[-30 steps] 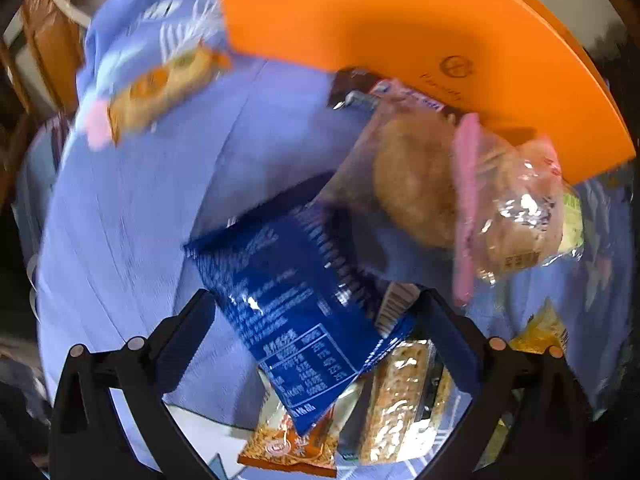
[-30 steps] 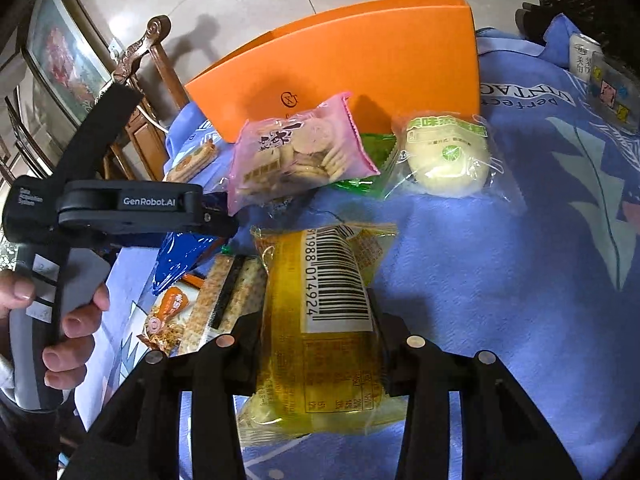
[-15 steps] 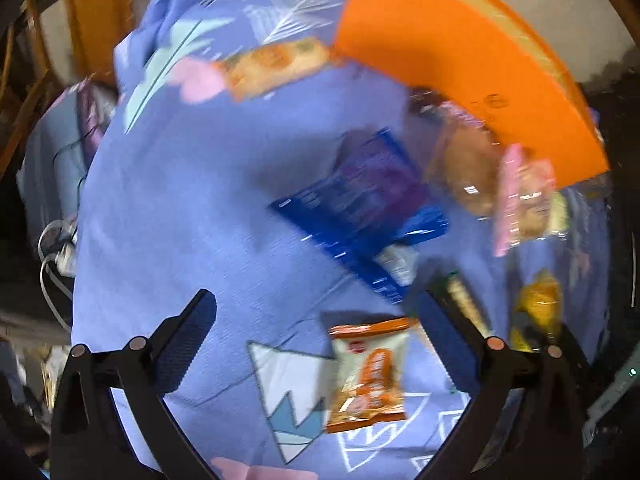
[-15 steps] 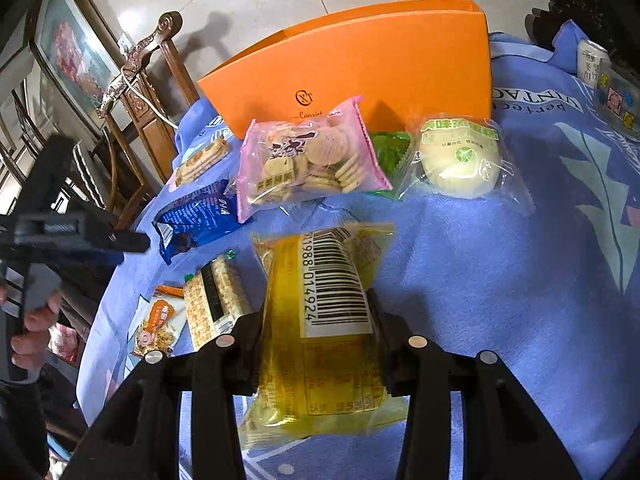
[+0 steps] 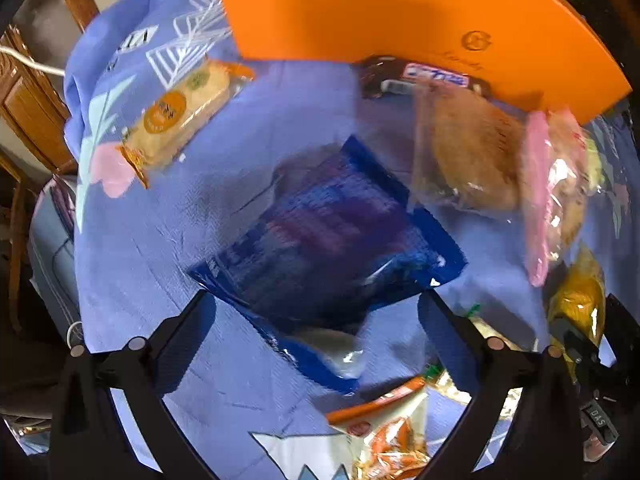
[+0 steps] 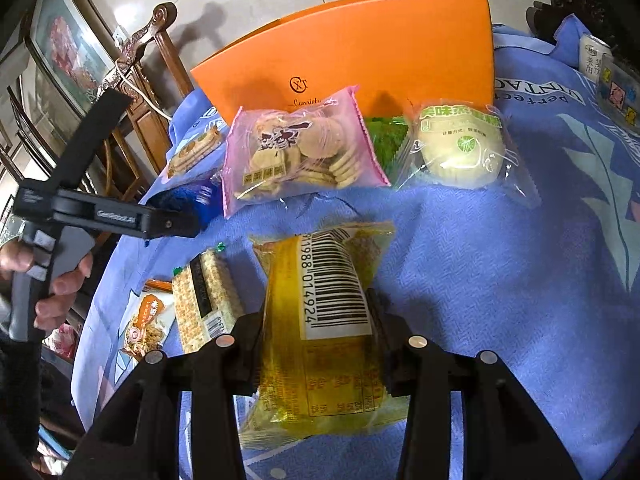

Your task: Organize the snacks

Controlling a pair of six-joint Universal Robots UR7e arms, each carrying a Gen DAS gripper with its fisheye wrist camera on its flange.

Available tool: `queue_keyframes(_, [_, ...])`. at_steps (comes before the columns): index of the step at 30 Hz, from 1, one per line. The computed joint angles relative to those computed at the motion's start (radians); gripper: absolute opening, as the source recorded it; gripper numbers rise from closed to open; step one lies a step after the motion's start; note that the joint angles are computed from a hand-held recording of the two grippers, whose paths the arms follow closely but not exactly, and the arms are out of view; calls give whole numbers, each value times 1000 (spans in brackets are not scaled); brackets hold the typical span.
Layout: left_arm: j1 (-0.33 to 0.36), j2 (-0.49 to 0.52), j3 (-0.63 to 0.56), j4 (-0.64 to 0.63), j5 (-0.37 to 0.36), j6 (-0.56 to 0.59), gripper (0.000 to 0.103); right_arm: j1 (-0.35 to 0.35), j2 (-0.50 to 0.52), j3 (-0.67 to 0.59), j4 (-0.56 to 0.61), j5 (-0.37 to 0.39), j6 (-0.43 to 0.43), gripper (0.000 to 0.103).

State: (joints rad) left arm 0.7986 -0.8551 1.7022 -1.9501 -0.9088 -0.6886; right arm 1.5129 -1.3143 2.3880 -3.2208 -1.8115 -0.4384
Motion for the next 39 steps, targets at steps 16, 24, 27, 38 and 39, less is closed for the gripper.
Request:
queue_keyframes(16, [0, 49, -56, -40, -9, 283, 71, 24, 22, -3, -29, -50, -16, 44])
queue_keyframes(24, [-27, -27, 50, -129, -36, 239, 54, 72, 58, -2, -116, -150, -6, 40])
queue_keyframes(27, [-31, -62, 82, -158, -59, 222, 54, 61, 28, 4, -106, -127, 19, 40])
queue_keyframes(38, [-122, -145, 113, -188, -42, 222, 54, 123, -58, -30, -36, -123, 51, 41])
queue_keyframes(39, [-109, -143, 104, -202, -35, 247, 54, 137, -61, -44, -27, -132, 49, 41])
